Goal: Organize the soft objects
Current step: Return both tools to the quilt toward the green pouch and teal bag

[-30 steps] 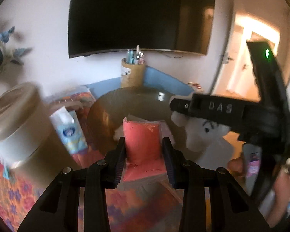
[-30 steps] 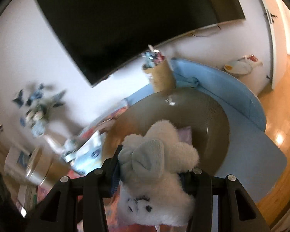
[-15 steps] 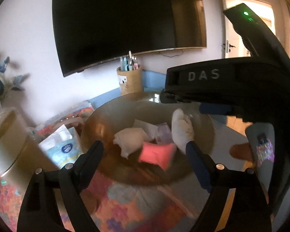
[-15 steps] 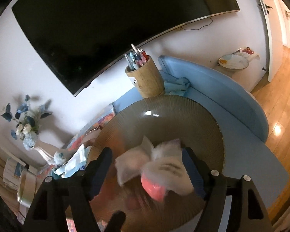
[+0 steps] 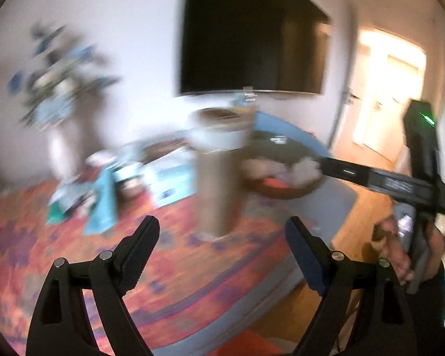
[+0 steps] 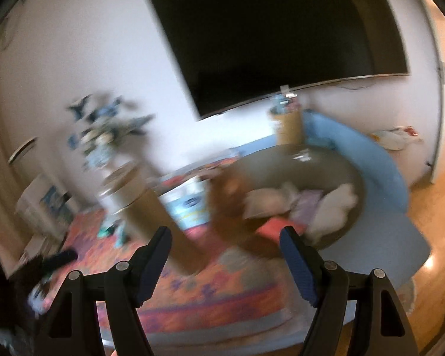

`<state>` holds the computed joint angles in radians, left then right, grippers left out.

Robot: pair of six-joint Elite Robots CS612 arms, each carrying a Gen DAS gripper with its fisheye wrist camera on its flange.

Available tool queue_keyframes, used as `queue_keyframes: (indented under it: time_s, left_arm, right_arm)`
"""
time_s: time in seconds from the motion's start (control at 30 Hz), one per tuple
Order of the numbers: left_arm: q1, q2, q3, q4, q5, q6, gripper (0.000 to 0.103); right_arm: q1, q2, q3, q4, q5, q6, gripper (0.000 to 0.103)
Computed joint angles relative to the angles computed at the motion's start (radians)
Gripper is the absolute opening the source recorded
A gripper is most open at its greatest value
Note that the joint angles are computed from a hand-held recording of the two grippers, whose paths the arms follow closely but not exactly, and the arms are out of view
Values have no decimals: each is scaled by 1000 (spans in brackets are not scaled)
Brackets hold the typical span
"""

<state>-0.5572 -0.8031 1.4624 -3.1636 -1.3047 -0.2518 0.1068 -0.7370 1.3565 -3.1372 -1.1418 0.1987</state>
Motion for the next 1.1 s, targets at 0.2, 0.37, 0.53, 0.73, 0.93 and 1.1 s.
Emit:
queue_keyframes:
  time_s: [0.2, 0.37, 0.53, 0.73, 0.93, 1.1]
  left_arm:
    - [75, -55, 82, 19, 44, -177, 86]
    - [149, -56, 59, 98, 63, -260, 86]
    - [206, 11, -33, 187, 51, -241, 85]
    - [255, 118, -159, 223, -10, -230, 85]
    - [277, 199, -258, 240, -53, -231, 80]
    - [276, 214, -292, 290, -42, -229, 62]
  right_arm:
    - [63, -5, -22, 79, 40, -140, 74]
    - [138, 27, -127, 244, 48, -256, 74]
    - [215, 139, -351, 464, -19, -310, 74]
    - [250, 331, -675, 554, -122, -192, 73]
    - [262, 485, -915, 608, -187, -103, 73]
    - [256, 540, -984, 617, -150, -53, 70]
